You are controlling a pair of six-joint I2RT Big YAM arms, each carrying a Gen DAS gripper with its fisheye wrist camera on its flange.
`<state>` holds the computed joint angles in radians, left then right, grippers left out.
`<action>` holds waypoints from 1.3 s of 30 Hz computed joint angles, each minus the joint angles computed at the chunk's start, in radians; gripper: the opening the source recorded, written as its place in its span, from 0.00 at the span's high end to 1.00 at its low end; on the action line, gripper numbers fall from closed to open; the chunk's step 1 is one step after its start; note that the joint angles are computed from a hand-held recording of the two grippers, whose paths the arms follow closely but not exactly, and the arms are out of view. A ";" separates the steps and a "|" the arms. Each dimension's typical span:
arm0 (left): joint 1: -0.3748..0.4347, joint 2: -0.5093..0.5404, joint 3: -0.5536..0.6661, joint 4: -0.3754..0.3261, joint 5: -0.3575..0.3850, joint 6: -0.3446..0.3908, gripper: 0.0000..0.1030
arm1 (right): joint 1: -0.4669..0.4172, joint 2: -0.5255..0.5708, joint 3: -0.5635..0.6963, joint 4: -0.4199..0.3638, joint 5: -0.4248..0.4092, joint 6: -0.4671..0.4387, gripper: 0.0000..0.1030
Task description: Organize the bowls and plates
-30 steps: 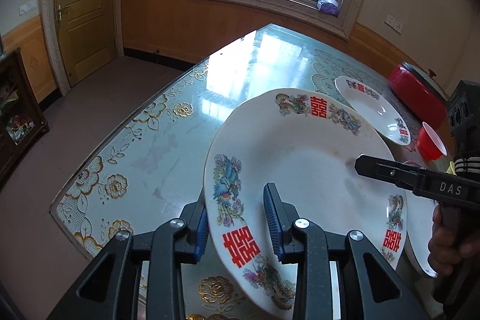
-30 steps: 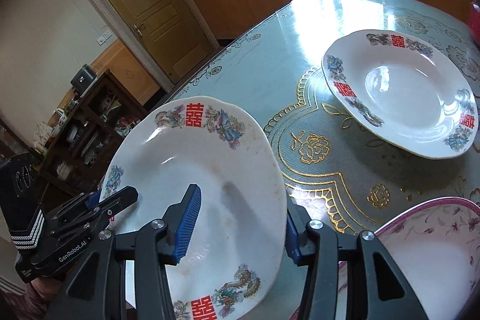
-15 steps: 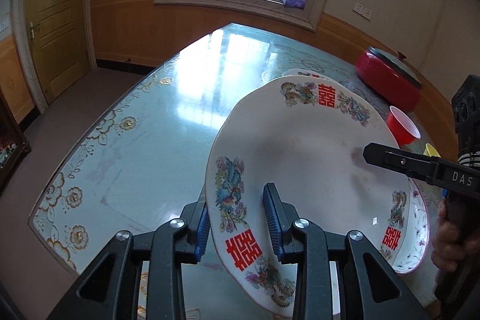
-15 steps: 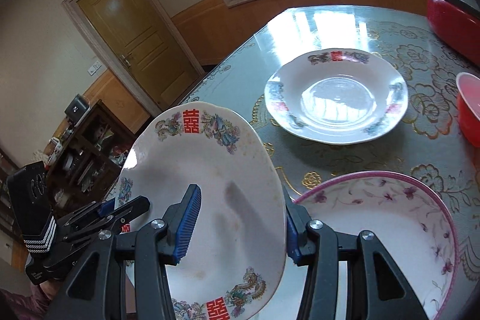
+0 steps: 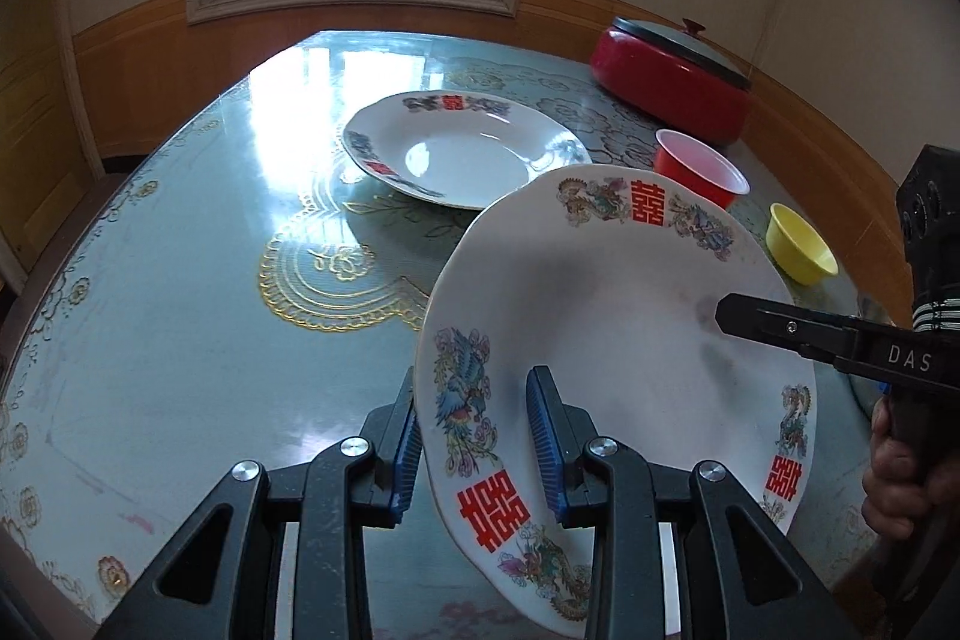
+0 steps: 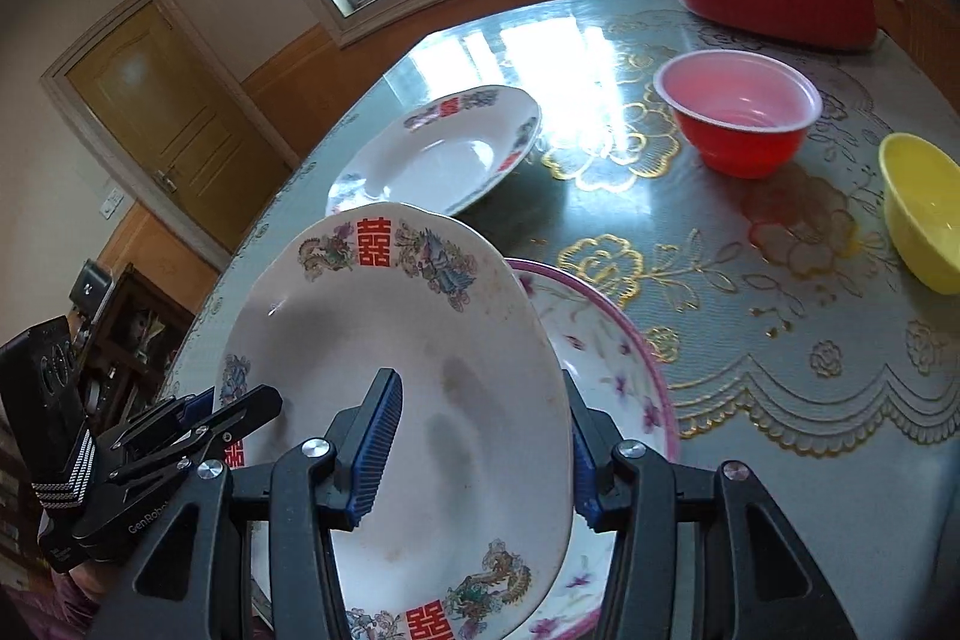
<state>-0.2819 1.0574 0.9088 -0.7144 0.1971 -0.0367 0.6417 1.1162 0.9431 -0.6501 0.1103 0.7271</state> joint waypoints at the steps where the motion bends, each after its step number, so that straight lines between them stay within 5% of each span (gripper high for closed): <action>1: -0.014 0.008 0.000 0.001 -0.008 -0.007 0.68 | -0.007 -0.006 -0.010 -0.007 -0.001 -0.001 0.51; 10: -0.084 0.029 0.001 0.014 -0.115 -0.045 0.68 | -0.043 -0.006 -0.042 -0.005 -0.022 -0.027 0.51; 17: -0.107 0.055 0.012 0.009 -0.177 -0.049 0.68 | -0.033 0.018 -0.022 -0.020 0.049 -0.081 0.51; 39: -0.101 0.051 0.002 0.032 -0.170 -0.048 0.68 | 0.002 0.021 0.002 -0.023 0.184 -0.090 0.51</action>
<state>-0.3832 1.1082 0.9109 -0.6821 0.0270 -0.0848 0.6441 1.1372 0.9452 -0.6728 0.2947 0.6366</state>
